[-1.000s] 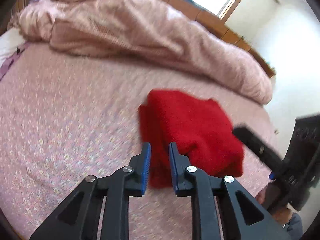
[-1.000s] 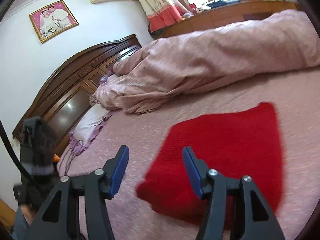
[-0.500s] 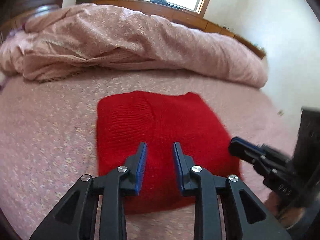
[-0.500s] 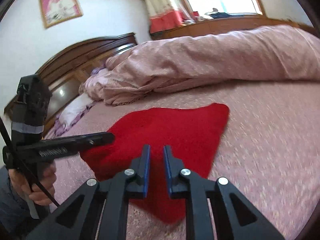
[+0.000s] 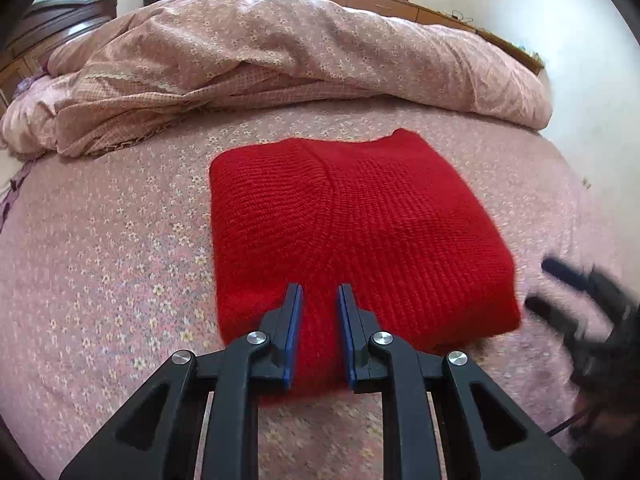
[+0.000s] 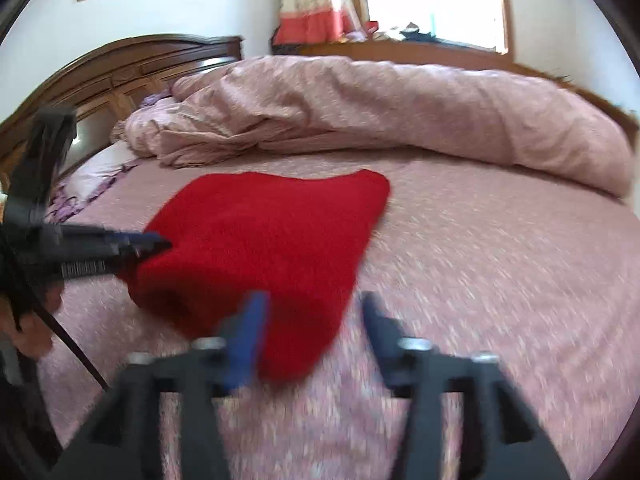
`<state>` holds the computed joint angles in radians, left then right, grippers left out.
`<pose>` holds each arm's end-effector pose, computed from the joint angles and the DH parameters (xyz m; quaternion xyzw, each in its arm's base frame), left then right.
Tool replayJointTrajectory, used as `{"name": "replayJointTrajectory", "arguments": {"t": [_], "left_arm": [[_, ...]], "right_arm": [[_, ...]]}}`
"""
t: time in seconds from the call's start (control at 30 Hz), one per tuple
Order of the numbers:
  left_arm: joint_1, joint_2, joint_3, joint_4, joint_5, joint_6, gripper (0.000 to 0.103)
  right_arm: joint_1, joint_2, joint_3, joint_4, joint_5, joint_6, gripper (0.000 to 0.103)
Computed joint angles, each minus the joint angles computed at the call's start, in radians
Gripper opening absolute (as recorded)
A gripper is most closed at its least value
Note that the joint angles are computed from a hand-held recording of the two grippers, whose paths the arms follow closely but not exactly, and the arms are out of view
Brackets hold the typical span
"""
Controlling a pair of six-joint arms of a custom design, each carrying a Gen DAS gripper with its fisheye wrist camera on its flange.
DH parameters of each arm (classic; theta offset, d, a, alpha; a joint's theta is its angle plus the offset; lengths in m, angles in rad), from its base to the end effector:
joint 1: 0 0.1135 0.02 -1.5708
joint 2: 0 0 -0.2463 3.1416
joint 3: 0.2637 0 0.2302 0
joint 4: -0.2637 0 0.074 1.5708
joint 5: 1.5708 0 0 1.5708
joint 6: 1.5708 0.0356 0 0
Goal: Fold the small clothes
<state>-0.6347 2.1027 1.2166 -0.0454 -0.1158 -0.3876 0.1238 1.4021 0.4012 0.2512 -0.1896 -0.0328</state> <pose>0.3223 -0.2322 0.1038 0.0988 0.9428 -0.1055 0.3005 0.2262 0.0349 0.1273 -0.1091 0.9070 0.1048 0.3930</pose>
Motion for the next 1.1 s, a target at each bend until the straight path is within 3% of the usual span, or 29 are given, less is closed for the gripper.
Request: {"name": "replayJointTrajectory", "arguments": {"t": [0.07, 0.13, 0.2, 0.47, 0.6, 0.63, 0.77, 0.93, 0.97, 1.03, 1.1], "left_arm": [[0.003, -0.063, -0.07, 0.026, 0.025, -0.025, 0.016], [0.024, -0.141, -0.181, 0.103, 0.096, -0.078, 0.029], [0.046, -0.171, -0.234, 0.144, 0.153, -0.127, 0.031], [0.108, -0.218, -0.318, 0.226, 0.254, -0.265, 0.031], [0.088, -0.242, -0.333, 0.231, 0.134, -0.265, 0.05], [0.089, -0.225, -0.313, 0.211, 0.135, -0.263, 0.051], [0.122, -0.123, -0.226, 0.175, 0.261, -0.282, 0.051], [0.135, -0.048, -0.135, 0.184, 0.275, -0.309, 0.051], [0.144, -0.038, -0.134, 0.225, 0.287, -0.325, 0.049], [0.156, -0.039, -0.154, 0.284, 0.285, -0.355, 0.023], [0.159, -0.051, -0.173, 0.317, 0.285, -0.378, 0.018]], "right_arm": [[0.071, -0.086, -0.123, 0.066, 0.127, 0.058, 0.067], [0.136, -0.12, -0.216, 0.156, 0.212, 0.09, 0.074], [0.19, -0.03, -0.252, 0.281, 0.291, 0.087, 0.078], [0.136, 0.164, -0.077, 0.141, 0.19, 0.113, 0.078], [0.187, 0.204, -0.039, 0.169, 0.233, 0.115, 0.078], [0.194, 0.209, -0.035, 0.178, 0.248, 0.113, 0.078], [0.216, 0.274, 0.036, 0.167, 0.292, 0.137, 0.078], [0.223, 0.315, 0.078, 0.184, 0.306, 0.14, 0.078], [0.233, 0.312, 0.077, 0.2, 0.328, 0.133, 0.078], [0.256, 0.321, 0.084, 0.233, 0.38, 0.107, 0.078], [0.273, 0.345, 0.096, 0.264, 0.423, 0.075, 0.08]]}}
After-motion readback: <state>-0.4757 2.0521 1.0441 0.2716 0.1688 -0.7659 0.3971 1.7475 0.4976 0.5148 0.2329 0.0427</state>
